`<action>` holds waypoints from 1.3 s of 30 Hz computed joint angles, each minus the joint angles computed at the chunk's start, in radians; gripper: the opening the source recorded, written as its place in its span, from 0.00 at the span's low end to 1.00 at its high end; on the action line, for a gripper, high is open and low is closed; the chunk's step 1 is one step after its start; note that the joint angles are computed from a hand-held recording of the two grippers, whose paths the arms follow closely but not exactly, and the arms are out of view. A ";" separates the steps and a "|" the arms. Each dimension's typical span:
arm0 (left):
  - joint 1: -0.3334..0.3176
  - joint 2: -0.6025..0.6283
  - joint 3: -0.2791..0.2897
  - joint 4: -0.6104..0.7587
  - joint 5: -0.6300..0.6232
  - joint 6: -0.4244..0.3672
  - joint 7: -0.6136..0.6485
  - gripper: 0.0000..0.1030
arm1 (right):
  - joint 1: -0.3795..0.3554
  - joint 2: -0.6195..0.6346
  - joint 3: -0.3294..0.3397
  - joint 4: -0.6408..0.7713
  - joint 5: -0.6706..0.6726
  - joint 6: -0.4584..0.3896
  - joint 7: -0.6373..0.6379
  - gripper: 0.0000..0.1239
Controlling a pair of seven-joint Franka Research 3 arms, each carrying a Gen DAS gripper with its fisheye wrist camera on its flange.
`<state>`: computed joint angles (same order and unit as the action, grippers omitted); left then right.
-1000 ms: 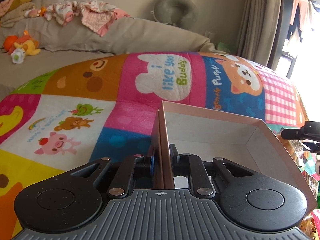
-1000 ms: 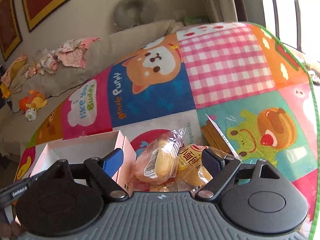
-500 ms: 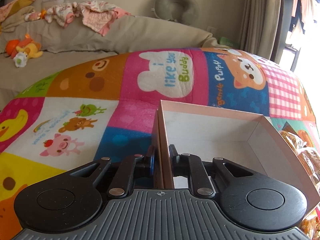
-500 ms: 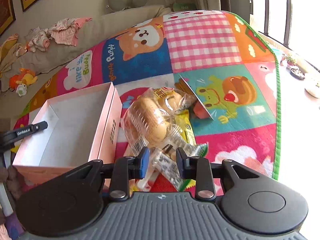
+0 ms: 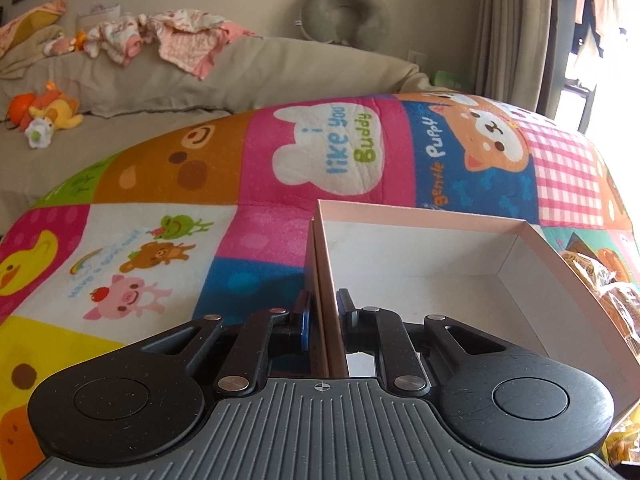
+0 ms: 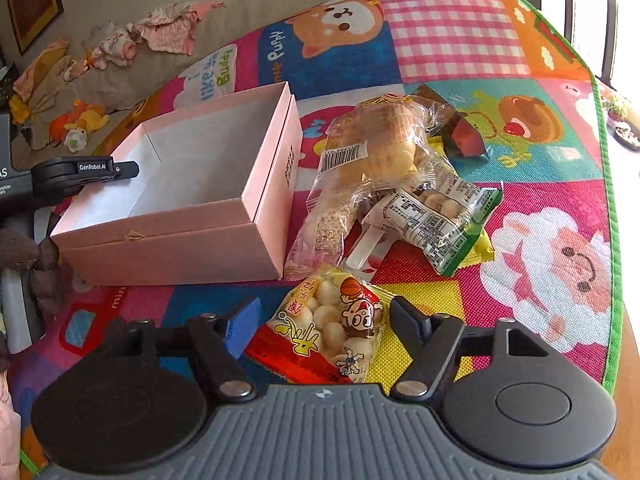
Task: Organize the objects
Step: 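Grasp the red quail-egg snack bag with the right tool, then carry the red snack bag into the pink box and open the right tool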
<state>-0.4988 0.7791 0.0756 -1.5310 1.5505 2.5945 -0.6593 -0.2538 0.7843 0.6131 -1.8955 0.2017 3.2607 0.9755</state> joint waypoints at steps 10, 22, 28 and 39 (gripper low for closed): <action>-0.005 -0.005 -0.007 -0.004 -0.035 -0.020 0.056 0.15 | -0.157 -0.229 0.087 -0.187 0.091 -0.235 -0.135 0.42; 0.012 -0.021 -0.006 -0.025 -0.040 0.039 0.066 0.15 | -0.188 -0.206 0.305 0.028 0.248 -0.295 -0.368 0.42; 0.012 -0.021 -0.004 -0.026 -0.036 0.044 0.060 0.15 | 0.157 -0.063 0.073 0.371 0.209 -0.278 -0.279 0.56; 0.046 -0.069 -0.032 -0.084 -0.127 0.100 0.164 0.20 | 0.011 -0.061 0.150 0.171 0.383 -0.097 -0.548 0.62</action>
